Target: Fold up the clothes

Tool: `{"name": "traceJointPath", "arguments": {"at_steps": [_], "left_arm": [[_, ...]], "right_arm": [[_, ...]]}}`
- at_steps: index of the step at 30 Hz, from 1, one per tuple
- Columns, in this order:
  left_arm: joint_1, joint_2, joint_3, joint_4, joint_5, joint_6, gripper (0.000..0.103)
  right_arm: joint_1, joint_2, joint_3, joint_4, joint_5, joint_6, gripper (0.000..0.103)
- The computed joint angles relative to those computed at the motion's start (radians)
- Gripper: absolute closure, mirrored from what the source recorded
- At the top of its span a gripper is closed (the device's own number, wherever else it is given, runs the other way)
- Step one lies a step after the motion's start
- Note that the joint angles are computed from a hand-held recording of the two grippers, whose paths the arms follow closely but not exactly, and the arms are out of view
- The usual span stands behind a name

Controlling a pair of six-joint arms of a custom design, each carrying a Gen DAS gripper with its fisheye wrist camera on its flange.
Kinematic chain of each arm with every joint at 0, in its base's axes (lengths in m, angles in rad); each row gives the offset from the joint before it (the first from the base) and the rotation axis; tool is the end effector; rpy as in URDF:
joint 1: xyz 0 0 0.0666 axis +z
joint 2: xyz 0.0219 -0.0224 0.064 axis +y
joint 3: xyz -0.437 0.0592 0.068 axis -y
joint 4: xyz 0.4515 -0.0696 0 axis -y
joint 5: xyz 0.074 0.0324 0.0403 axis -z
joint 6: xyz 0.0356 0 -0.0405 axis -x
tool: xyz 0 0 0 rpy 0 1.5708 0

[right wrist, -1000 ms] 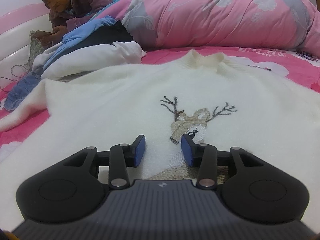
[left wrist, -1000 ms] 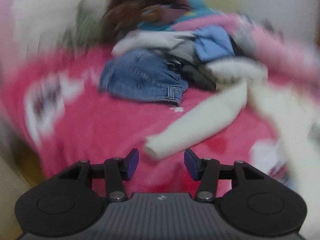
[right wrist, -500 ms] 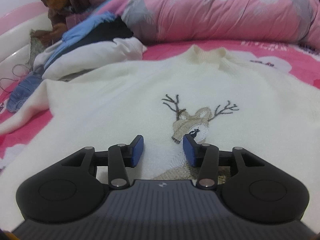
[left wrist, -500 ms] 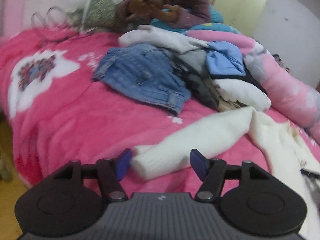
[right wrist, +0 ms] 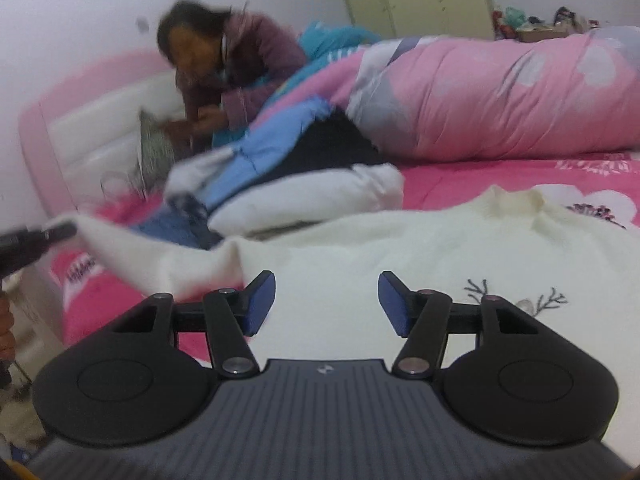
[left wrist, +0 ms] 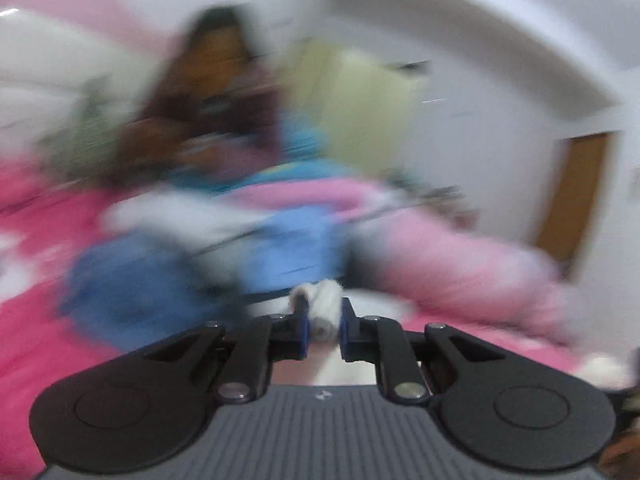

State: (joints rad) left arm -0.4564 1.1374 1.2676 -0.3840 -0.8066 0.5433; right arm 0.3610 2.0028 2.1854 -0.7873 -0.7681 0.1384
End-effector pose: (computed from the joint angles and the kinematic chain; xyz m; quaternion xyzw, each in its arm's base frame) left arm 0.4090 -0.1726 0.5894 -0.2715 0.7163 0.0027 0.6427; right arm 0.7328 0.3027 0.5242 -0.3715 0.7526 0.3776 0.3911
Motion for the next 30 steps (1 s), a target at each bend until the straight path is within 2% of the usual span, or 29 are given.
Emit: {"name": "traceJointPath", "arguments": {"at_steps": [2, 3, 5, 6, 7, 8, 9, 10, 11, 13, 15, 16, 20, 23, 26, 28, 30], "left_arm": [[-0.035, 0.062, 0.050, 0.113, 0.139, -0.125, 0.088], [-0.053, 0.093, 0.072, 0.138, 0.220, -0.162, 0.088], [-0.076, 0.155, 0.112, 0.124, 0.415, -0.182, 0.087], [-0.085, 0.190, 0.135, 0.087, 0.515, -0.188, 0.083], [-0.092, 0.223, 0.158, 0.029, 0.586, -0.179, 0.075], [-0.098, 0.255, 0.180, -0.033, 0.645, -0.167, 0.072], [-0.100, 0.285, 0.202, -0.106, 0.691, -0.135, 0.061], [-0.099, 0.303, 0.211, -0.162, 0.725, -0.094, 0.054], [-0.094, 0.308, 0.207, -0.187, 0.748, -0.061, 0.054], [-0.081, 0.286, 0.168, -0.188, 0.753, -0.014, 0.050], [-0.069, 0.254, 0.131, -0.184, 0.713, 0.021, 0.039], [-0.061, 0.241, 0.119, -0.187, 0.689, 0.041, 0.037], [-0.046, 0.195, 0.080, -0.213, 0.583, 0.108, 0.036], [-0.025, 0.174, 0.053, -0.186, 0.540, 0.137, 0.035], [0.000, 0.196, 0.076, -0.163, 0.545, 0.143, 0.033], [0.013, 0.213, 0.089, -0.144, 0.561, 0.145, 0.033], [0.022, 0.232, 0.100, -0.126, 0.584, 0.166, 0.033]], "right_arm": [[-0.025, -0.035, -0.058, 0.074, -0.024, -0.039, 0.044], [-0.040, -0.048, -0.082, 0.093, -0.010, -0.062, 0.042], [-0.071, -0.072, -0.122, 0.124, 0.018, -0.108, 0.042], [-0.090, -0.086, -0.142, 0.132, 0.038, -0.133, 0.042], [-0.110, -0.095, -0.161, 0.131, 0.056, -0.162, 0.042], [-0.129, -0.103, -0.176, 0.128, 0.073, -0.189, 0.042], [-0.143, -0.108, -0.186, 0.116, 0.085, -0.202, 0.042], [-0.157, -0.112, -0.195, 0.103, 0.095, -0.213, 0.042], [-0.163, -0.113, -0.197, 0.081, 0.099, -0.198, 0.042], [-0.168, -0.113, -0.196, 0.046, 0.086, -0.166, 0.041], [-0.164, -0.104, -0.181, 0.012, 0.048, -0.134, 0.038], [-0.156, -0.091, -0.159, -0.018, 0.022, -0.116, 0.037], [-0.134, -0.060, -0.100, -0.164, -0.017, -0.032, 0.035], [-0.142, -0.092, -0.132, -0.201, 0.031, 0.006, 0.035], [-0.156, -0.196, -0.275, -0.114, 0.068, 0.100, 0.037], [-0.153, -0.284, -0.408, 0.040, 0.107, 0.177, 0.043], [-0.144, -0.324, -0.469, 0.099, 0.118, 0.235, 0.050]]}}
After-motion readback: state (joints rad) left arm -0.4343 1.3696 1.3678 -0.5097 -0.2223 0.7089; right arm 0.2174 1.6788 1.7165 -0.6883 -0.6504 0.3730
